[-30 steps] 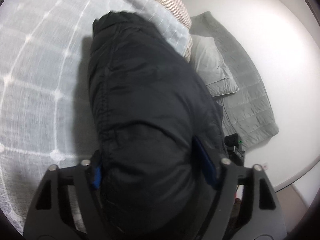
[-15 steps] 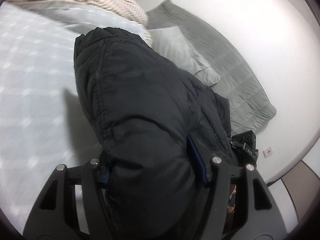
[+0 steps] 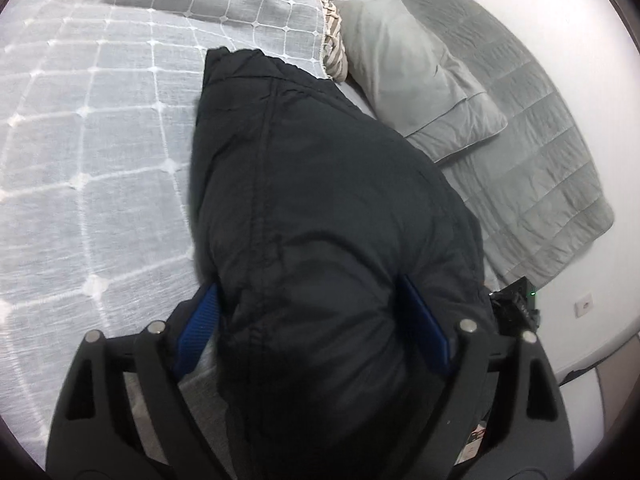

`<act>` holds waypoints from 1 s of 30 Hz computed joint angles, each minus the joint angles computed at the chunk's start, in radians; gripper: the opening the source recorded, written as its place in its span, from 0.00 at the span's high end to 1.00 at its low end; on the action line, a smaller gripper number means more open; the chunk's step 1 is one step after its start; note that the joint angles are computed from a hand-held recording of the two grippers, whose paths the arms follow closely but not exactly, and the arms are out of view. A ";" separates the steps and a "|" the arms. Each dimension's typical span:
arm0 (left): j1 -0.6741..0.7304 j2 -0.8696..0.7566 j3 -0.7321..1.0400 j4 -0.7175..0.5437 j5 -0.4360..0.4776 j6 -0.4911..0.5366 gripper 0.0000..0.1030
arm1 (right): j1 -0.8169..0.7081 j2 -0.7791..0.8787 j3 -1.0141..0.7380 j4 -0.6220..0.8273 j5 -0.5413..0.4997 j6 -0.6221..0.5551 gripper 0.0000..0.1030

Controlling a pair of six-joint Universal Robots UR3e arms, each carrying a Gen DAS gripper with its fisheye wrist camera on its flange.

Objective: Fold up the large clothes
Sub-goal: 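Release the folded jacket and pull both grippers back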

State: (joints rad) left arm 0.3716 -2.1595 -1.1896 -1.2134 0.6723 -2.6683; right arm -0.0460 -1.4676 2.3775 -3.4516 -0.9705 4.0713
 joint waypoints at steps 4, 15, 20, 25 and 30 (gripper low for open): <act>0.001 0.112 -0.016 -0.064 0.113 0.060 0.15 | 0.020 -0.198 -0.035 0.309 -0.079 -0.044 0.31; 0.076 0.575 -0.409 -0.041 0.290 0.176 0.11 | 0.307 -0.632 -0.287 1.076 -0.511 -0.069 0.23; 0.027 0.776 -0.588 0.059 0.461 0.092 0.11 | 0.624 -0.476 -0.437 1.138 -0.761 0.114 0.22; -0.033 0.935 -0.744 0.119 0.570 0.073 0.10 | 0.897 -0.227 -0.732 1.459 -1.002 0.306 0.20; -0.003 1.081 -0.834 0.072 0.535 0.077 0.10 | 1.086 -0.048 -1.001 1.765 -1.137 0.511 0.18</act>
